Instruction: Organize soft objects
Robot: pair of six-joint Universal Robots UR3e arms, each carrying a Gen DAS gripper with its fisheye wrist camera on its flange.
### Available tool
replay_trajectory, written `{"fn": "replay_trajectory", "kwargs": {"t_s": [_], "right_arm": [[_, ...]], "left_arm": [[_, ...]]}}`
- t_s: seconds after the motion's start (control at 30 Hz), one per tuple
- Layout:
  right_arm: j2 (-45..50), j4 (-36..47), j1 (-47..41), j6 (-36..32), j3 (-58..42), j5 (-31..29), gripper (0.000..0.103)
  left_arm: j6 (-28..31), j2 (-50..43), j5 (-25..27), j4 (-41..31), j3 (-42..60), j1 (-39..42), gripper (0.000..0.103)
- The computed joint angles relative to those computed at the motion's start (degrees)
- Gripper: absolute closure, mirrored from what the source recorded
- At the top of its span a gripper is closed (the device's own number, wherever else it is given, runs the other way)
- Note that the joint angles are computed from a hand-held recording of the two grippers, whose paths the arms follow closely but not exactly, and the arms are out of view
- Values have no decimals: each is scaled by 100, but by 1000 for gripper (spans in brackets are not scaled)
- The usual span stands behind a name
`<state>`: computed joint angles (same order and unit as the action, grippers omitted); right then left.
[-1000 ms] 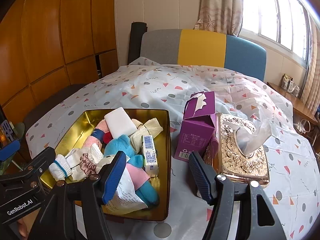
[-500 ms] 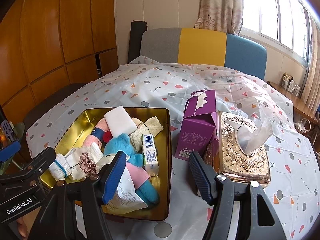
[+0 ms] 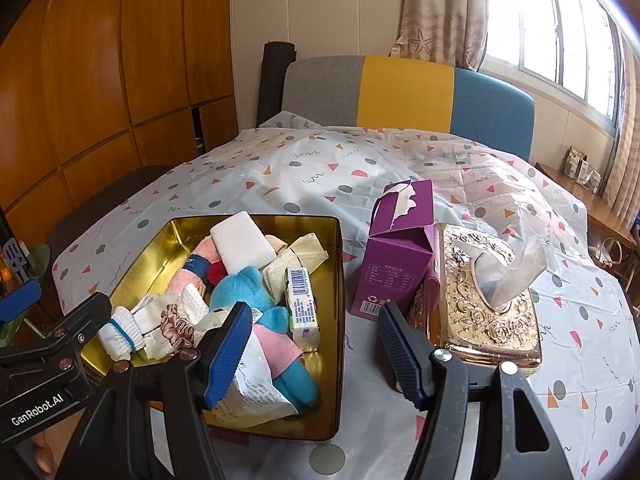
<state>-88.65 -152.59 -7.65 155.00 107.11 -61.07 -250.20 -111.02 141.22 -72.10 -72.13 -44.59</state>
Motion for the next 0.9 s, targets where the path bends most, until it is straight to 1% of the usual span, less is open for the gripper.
{"fn": "replay_trajectory", "kwargs": {"t_s": [0.9], "right_arm": [[-16, 37, 3, -27, 42, -24, 37]], "left_arm": [[-83, -11, -24, -129, 24, -18, 0]]}}
